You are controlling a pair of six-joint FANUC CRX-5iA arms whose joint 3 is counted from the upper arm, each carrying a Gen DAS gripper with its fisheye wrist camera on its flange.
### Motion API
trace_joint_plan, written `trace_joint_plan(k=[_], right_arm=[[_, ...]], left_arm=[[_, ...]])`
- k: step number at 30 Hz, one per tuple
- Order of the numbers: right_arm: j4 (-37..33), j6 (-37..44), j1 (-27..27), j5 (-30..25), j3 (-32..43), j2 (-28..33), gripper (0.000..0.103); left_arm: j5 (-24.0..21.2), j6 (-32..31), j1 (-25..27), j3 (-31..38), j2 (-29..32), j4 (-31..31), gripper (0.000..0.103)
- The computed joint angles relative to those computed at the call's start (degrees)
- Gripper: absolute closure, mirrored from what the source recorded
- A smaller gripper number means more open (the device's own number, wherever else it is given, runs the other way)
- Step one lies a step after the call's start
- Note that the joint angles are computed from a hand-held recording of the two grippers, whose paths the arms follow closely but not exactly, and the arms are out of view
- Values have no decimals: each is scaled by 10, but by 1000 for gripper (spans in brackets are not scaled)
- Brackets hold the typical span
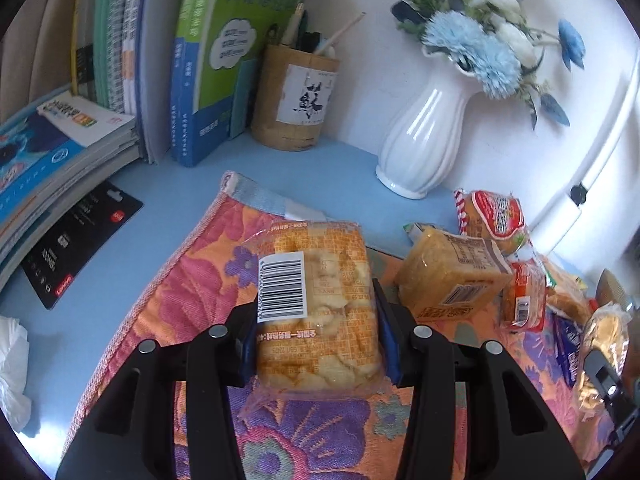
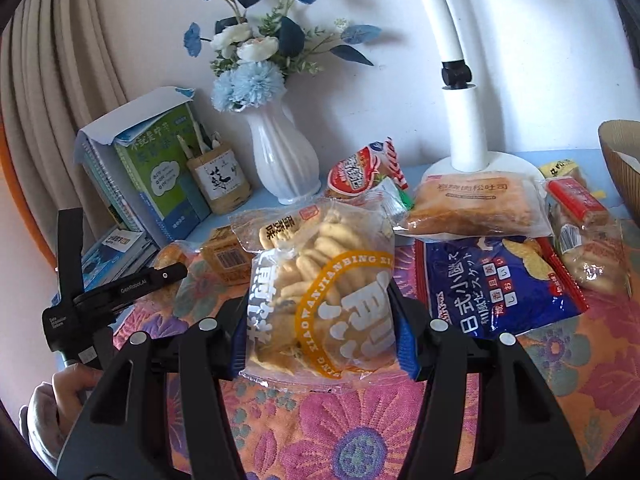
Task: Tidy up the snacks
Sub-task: 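Lift the square-cracker bag with the left tool while the right tool lifts the round-biscuit bag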
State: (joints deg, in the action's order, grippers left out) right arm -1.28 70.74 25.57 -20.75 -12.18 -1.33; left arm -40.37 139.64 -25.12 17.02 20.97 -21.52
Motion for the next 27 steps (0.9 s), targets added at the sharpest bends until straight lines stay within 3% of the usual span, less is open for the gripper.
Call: trace_joint_plan(k=[3,7,15,18,24,27], right_arm=[[-18,15,-3,10,-4,-6,45],[-141,113,-30,-4,22,-8,45],[-419,348,-122,-94,74,-10,45],[-510,422,-170,-154,83,-13,45],[-566,462,-211,-219,95,-8,45],[-572,473,-222,-236,92,-14,45]], left_arm=[[5,18,-5,-4,-6,-19,58],[9,33,-16,-4,-11,-51,58],[-30,69,-33,19,-4,-96,58],[-52,77,-43,32,1,-116,58],[-82,110,-63,37,-1,-146,58],[-57,91,-50,18,-8,-104,58]])
